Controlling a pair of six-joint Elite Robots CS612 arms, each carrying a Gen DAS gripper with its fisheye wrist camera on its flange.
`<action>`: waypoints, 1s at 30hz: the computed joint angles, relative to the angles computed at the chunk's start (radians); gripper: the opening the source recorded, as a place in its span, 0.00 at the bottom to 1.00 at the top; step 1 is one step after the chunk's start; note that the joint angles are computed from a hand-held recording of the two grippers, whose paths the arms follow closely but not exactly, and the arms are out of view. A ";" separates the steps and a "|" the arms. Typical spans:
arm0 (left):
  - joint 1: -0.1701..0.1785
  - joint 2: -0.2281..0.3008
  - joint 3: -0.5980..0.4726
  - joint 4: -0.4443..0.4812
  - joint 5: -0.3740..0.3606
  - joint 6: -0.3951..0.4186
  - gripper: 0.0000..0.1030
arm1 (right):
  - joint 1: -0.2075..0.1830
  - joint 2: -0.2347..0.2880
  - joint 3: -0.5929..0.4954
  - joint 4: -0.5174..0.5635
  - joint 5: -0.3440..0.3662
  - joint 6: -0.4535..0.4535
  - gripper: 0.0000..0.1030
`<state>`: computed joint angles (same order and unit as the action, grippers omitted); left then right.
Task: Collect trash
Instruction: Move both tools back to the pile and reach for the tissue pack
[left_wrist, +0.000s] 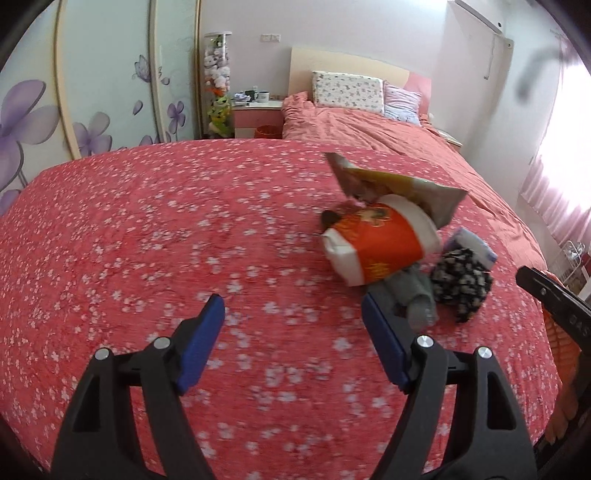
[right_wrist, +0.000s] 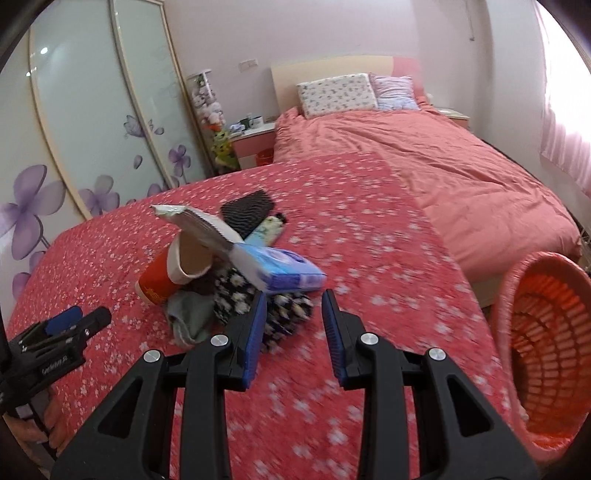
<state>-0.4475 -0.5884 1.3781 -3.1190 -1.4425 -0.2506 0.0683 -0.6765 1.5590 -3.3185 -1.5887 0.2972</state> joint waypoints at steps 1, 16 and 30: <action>0.002 0.001 -0.002 0.002 0.000 -0.004 0.73 | 0.001 0.005 -0.011 0.007 0.006 0.004 0.31; 0.023 0.014 -0.016 0.038 -0.033 -0.032 0.74 | 0.035 0.051 -0.100 0.094 -0.105 -0.104 0.42; 0.013 0.037 -0.066 0.046 -0.061 -0.014 0.79 | 0.004 0.042 -0.078 0.067 -0.072 0.005 0.17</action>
